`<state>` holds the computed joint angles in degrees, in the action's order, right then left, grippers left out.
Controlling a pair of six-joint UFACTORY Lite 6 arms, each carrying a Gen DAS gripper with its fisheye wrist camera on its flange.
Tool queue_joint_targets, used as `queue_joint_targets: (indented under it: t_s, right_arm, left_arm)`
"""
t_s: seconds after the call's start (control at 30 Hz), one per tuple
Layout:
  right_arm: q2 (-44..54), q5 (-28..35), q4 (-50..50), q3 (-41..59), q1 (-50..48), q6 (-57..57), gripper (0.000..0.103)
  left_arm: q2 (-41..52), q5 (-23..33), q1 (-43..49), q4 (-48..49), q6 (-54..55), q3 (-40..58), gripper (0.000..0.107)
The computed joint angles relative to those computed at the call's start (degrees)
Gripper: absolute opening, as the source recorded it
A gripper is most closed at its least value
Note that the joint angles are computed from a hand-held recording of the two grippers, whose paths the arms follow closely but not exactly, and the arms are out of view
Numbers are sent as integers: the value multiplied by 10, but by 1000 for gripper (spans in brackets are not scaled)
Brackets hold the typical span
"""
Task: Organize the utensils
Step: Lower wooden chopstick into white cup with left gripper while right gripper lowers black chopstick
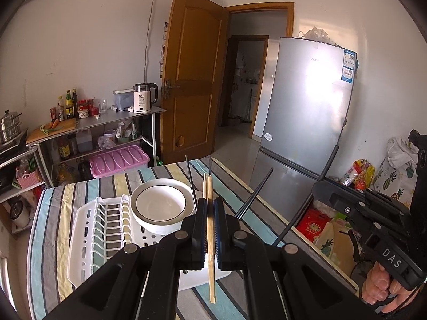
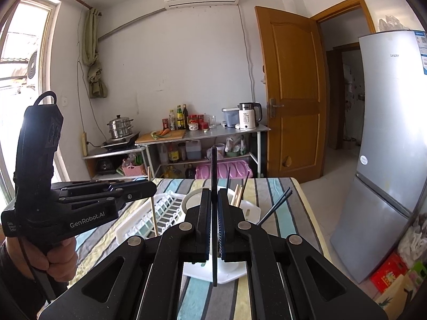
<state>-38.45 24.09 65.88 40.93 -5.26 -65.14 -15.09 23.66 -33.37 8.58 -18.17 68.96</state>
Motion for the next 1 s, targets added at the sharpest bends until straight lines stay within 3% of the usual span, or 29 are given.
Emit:
queue_joint_targets:
  t_s: [0.53, 1.0]
  right_arm:
    - [148, -30, 118, 101, 1, -116, 5]
    - [228, -37, 187, 116, 3, -191, 5]
  left_arm:
    - [195, -7, 55, -110, 115, 206, 5]
    - [283, -64, 66, -160, 164, 224, 5]
